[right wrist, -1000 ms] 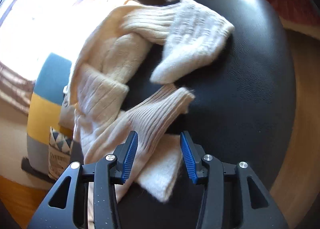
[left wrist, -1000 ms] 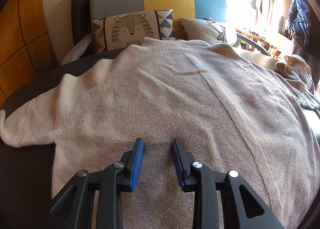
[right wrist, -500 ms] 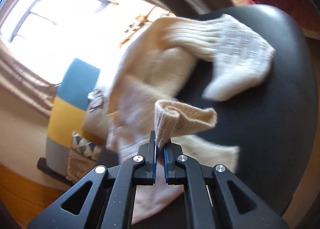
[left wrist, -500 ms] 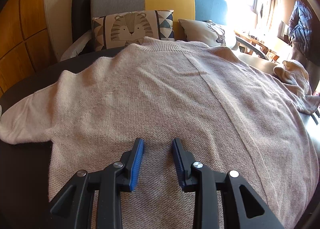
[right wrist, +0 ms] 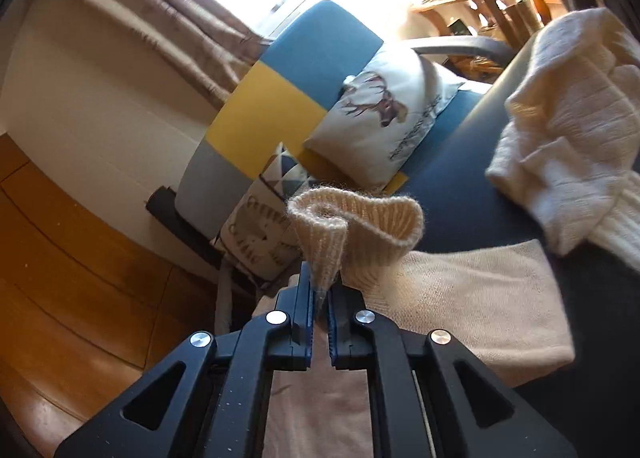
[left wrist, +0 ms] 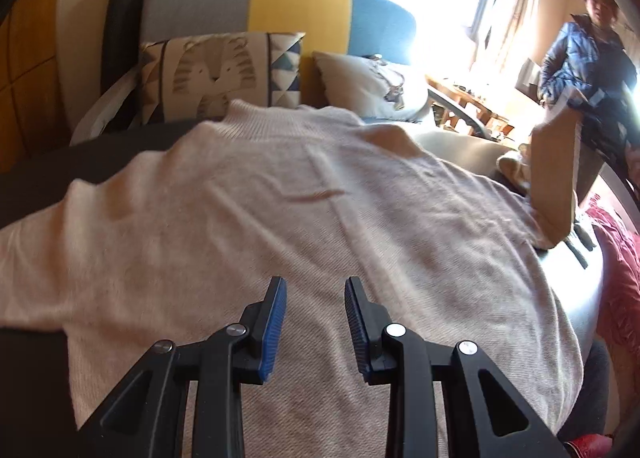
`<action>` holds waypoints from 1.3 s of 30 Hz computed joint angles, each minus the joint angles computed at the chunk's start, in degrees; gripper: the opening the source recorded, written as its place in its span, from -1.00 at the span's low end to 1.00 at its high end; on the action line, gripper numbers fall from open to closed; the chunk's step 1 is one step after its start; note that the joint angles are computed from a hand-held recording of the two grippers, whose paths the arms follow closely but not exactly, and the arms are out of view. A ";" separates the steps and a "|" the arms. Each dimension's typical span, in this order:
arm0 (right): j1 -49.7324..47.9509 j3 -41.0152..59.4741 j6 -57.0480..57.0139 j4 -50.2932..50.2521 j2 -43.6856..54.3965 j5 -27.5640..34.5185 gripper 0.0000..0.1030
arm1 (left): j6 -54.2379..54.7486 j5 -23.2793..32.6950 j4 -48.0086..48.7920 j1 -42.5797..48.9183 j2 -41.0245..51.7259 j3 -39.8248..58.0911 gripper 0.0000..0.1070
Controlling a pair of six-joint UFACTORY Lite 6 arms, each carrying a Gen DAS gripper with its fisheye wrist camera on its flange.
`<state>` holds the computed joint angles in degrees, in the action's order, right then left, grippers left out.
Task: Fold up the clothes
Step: 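Grasp the ribbed sleeve cuff with the right gripper and lift it across, then lay the cuff on the sweater body and open the right gripper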
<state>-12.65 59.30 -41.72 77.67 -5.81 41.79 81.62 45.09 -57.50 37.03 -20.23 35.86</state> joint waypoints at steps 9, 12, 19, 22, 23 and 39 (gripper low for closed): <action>37.34 13.12 -0.40 4.62 17.13 -16.66 -0.89 | 2.24 1.75 -0.66 5.58 8.06 4.07 -0.43; 44.50 17.77 -0.56 4.82 26.84 -17.83 -0.89 | 2.24 3.65 0.14 8.98 10.95 5.88 -0.43; 49.25 24.35 0.89 2.68 39.98 -18.16 -0.89 | 1.40 7.13 0.13 12.41 16.22 10.53 -0.43; 49.68 25.31 4.00 -1.39 41.85 -17.54 -0.82 | -2.22 7.58 -0.15 9.90 19.26 13.28 -0.43; 49.75 25.47 5.36 -3.25 42.28 -17.22 -0.82 | -4.11 7.13 0.15 8.49 20.14 14.15 -0.43; 45.42 11.18 -16.12 17.12 32.07 -12.12 -0.63 | -9.51 -4.49 4.00 -4.39 16.68 14.12 -0.43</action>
